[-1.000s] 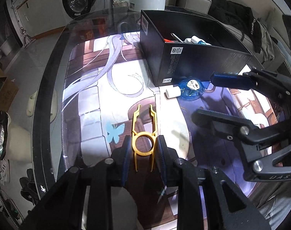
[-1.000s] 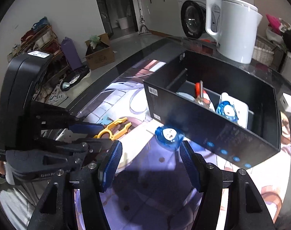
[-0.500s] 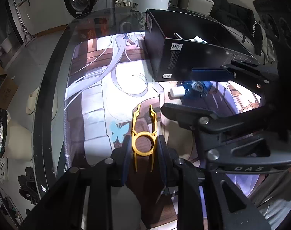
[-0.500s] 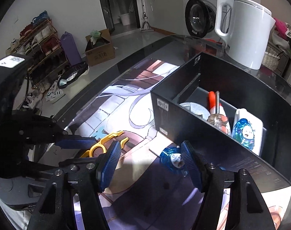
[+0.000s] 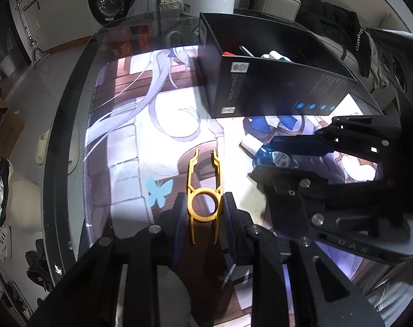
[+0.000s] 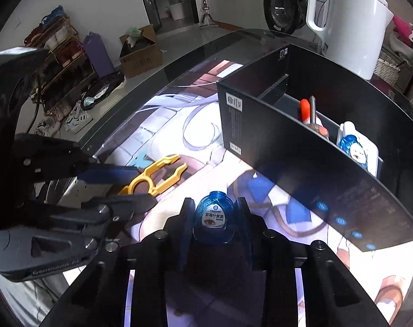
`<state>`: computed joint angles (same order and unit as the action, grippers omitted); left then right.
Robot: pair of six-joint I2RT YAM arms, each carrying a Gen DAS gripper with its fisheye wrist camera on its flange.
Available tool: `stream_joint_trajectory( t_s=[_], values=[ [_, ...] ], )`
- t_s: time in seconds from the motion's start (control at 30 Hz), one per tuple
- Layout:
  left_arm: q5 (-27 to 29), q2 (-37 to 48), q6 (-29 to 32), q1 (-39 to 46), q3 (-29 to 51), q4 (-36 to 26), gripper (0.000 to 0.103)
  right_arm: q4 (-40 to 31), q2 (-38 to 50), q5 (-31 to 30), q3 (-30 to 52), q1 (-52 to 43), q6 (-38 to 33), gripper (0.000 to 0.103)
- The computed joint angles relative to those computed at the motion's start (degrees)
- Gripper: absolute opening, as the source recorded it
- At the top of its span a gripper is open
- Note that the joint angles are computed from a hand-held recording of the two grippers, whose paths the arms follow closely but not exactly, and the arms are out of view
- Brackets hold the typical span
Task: Organize rigid objects
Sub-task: 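Lift the yellow tool and blue bottle up toward the black box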
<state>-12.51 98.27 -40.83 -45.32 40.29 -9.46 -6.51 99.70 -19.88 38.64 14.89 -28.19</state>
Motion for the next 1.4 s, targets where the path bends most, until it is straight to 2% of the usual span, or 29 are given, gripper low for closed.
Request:
stream_joint_trajectory(
  t_s=[0.43,0.5,0.73,0.87,0.97,1.03,1.13,1.27,1.4],
  values=[
    [-0.5,6.6,0.8,-2.7,8.7,-1.4,0.024,0.0,-3.8,1.5,-3.8,-8.7,-5.5,0.031],
    [-0.6,6.2,1.4,-3.0,9.1,-0.8,0.024,0.7,-3.8,1.1,-4.1,-10.0,-5.9,0.031],
    [-6.3,1.1,2.3,-5.8,8.1,0.0,0.024,0.9,-7.5,-3.5,-5.8,-14.6,-7.9,0.031],
    [-10.5,-4.4,2.6,-6.8,4.9,4.7,0.024,3.2,-14.9,-9.1,-9.2,-17.8,-6.6,0.031],
    [-16.9,-7.9,4.4,-8.5,3.9,6.3,0.024,5.3,-22.2,-13.8,-12.0,-20.4,-4.8,0.031],
    [-23.1,-9.6,5.1,-10.4,3.3,7.3,0.024,6.6,-26.6,-15.9,-13.8,-21.5,-3.4,0.031],
    [-28.3,-12.1,6.4,-12.0,1.7,10.6,0.024,8.3,-31.4,-18.7,-15.5,-23.0,-1.5,0.031],
    [-35.0,-14.9,8.1,-13.8,-0.5,15.0,0.024,15.1,-38.3,-24.3,-19.8,-27.3,3.1,0.031],
    [-35.5,-15.6,9.4,-13.2,-2.1,18.5,0.024,17.0,-42.8,-25.7,-21.5,-27.7,5.3,0.031]
  ],
)
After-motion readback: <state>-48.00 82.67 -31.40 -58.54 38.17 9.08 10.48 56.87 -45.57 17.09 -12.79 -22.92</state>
